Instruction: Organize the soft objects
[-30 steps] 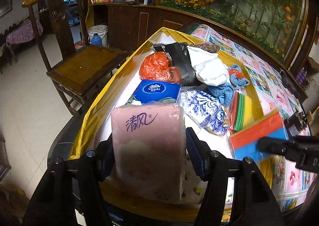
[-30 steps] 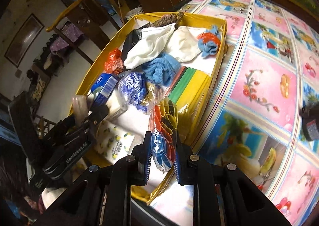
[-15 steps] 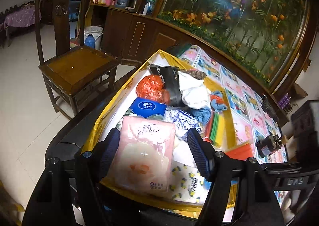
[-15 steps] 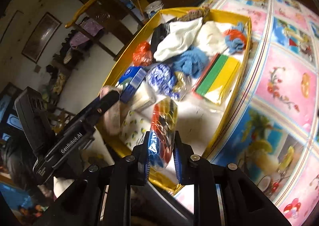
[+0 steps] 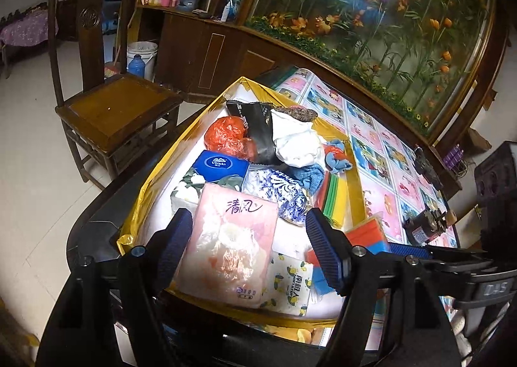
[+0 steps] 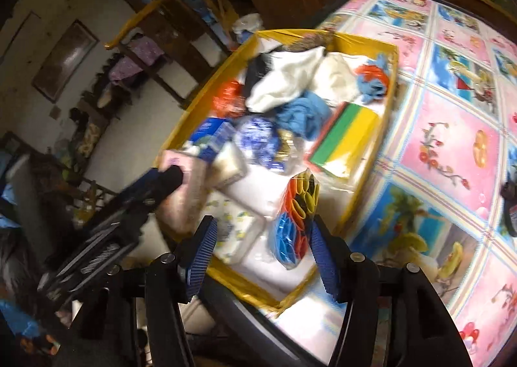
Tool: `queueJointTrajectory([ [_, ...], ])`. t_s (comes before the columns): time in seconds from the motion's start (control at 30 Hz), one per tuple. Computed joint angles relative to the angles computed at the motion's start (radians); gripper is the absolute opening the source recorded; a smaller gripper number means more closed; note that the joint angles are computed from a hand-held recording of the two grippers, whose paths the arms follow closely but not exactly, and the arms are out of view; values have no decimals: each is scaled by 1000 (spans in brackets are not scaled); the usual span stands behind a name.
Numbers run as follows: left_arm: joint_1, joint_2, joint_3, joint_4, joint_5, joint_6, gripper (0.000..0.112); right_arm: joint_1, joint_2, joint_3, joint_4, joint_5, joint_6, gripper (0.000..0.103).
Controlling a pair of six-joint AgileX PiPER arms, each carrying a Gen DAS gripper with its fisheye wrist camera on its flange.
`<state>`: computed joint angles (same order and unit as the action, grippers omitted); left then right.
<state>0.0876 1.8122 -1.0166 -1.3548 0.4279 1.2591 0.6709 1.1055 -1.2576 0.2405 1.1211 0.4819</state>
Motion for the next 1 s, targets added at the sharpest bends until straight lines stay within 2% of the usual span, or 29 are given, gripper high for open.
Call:
queueJointTrajectory([
  [0.2, 14, -11, 17, -59, -9, 38, 72, -105, -41, 62, 196, -39, -147, 59],
  [0.27, 17, -4, 11, -45, -18, 14, 72, -165, -36, 96, 300, -52, -227, 59],
  [0.37, 28, 13, 1, -17, -31, -31, 72, -172, -3, 130, 365, -88, -268, 59],
  [0.43, 37, 21, -5, -2, -39, -54, 72, -154, 18, 144, 366, -113, -266, 59],
  [0.5, 57, 30, -10, -8, -6, -49, 72, -157, 33, 159, 379, -138, -282, 59],
  [0.67, 45, 27, -1, -22, -14, -24, 72, -166, -25, 159, 298, -158, -205, 59],
  [0.87, 84, -19, 55, -245, 23, 161, 72, -200, -77, 194, 334, -177, -218, 62],
  [1.0, 73, -33, 51, -221, 11, 159, 72, -202, -95, 214, 337, -185, -209, 62],
])
